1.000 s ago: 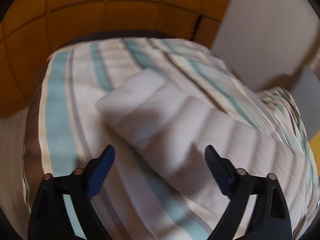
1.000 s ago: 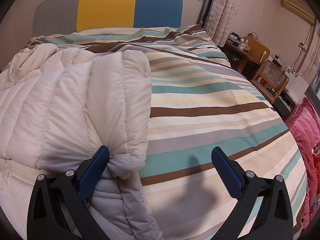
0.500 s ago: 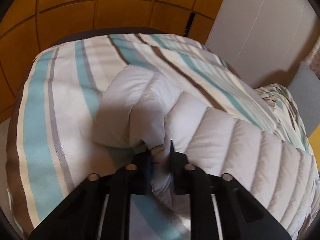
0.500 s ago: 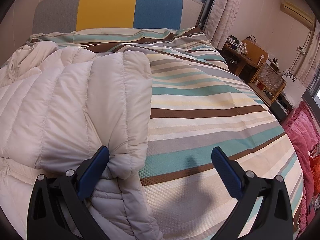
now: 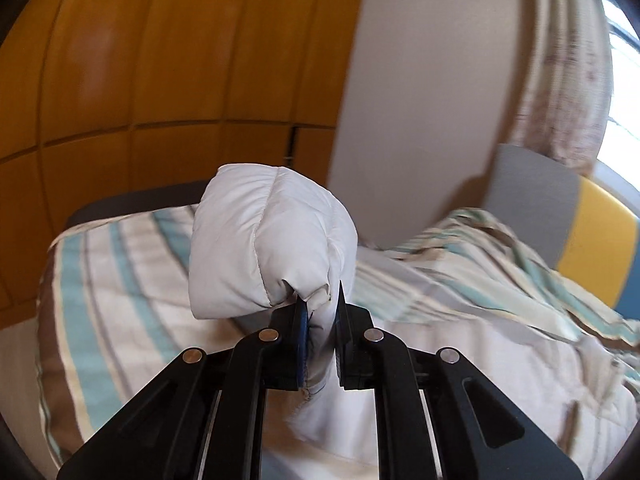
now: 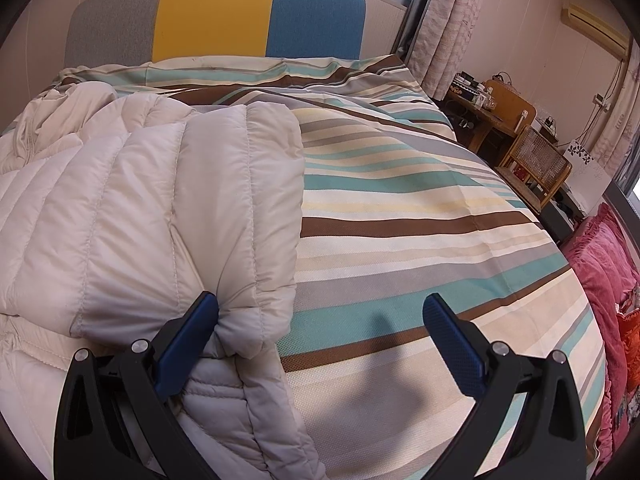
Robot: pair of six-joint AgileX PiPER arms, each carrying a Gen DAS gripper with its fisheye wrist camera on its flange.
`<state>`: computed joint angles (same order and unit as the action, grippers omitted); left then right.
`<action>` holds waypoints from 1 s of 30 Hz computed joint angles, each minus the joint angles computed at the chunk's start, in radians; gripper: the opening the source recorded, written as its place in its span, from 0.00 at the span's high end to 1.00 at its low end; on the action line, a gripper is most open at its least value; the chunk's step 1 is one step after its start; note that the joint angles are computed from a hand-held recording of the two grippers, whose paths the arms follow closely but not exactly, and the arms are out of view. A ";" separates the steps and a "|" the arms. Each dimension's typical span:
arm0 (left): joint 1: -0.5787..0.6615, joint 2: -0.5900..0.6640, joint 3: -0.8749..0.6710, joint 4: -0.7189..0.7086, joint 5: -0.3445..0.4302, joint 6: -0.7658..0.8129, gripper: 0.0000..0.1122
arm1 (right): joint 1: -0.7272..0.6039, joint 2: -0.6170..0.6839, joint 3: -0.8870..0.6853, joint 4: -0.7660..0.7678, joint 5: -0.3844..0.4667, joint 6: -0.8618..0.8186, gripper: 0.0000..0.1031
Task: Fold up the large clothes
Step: 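Grasp the other sleeve cuff with the left gripper and lift it, then fold the held sleeve across the jacket body with the left gripper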
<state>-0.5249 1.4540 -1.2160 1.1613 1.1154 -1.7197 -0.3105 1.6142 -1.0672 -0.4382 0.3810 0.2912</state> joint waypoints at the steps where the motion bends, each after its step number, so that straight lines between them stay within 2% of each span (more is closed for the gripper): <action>1: -0.017 0.008 -0.009 0.001 0.003 0.000 0.91 | 0.000 0.001 0.000 -0.001 0.000 0.001 0.02; 11: -0.240 0.181 -0.169 0.034 0.037 0.082 0.91 | 0.001 -0.002 0.001 0.015 0.001 -0.007 0.02; 19: -0.390 0.359 -0.390 0.027 0.066 0.225 0.91 | -0.001 -0.001 0.002 0.027 -0.003 -0.016 0.02; 25: -0.431 0.533 -0.634 -0.111 0.043 0.427 0.91 | -0.003 -0.001 0.003 0.027 -0.006 -0.016 0.02; 30: -0.460 0.665 -0.819 -0.182 0.062 0.532 0.91 | -0.002 -0.001 0.003 0.029 -0.006 -0.016 0.02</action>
<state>-0.9851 2.1187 -2.0348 0.9796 1.1773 -1.1877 -0.3129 1.6129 -1.0640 -0.4097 0.3747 0.2750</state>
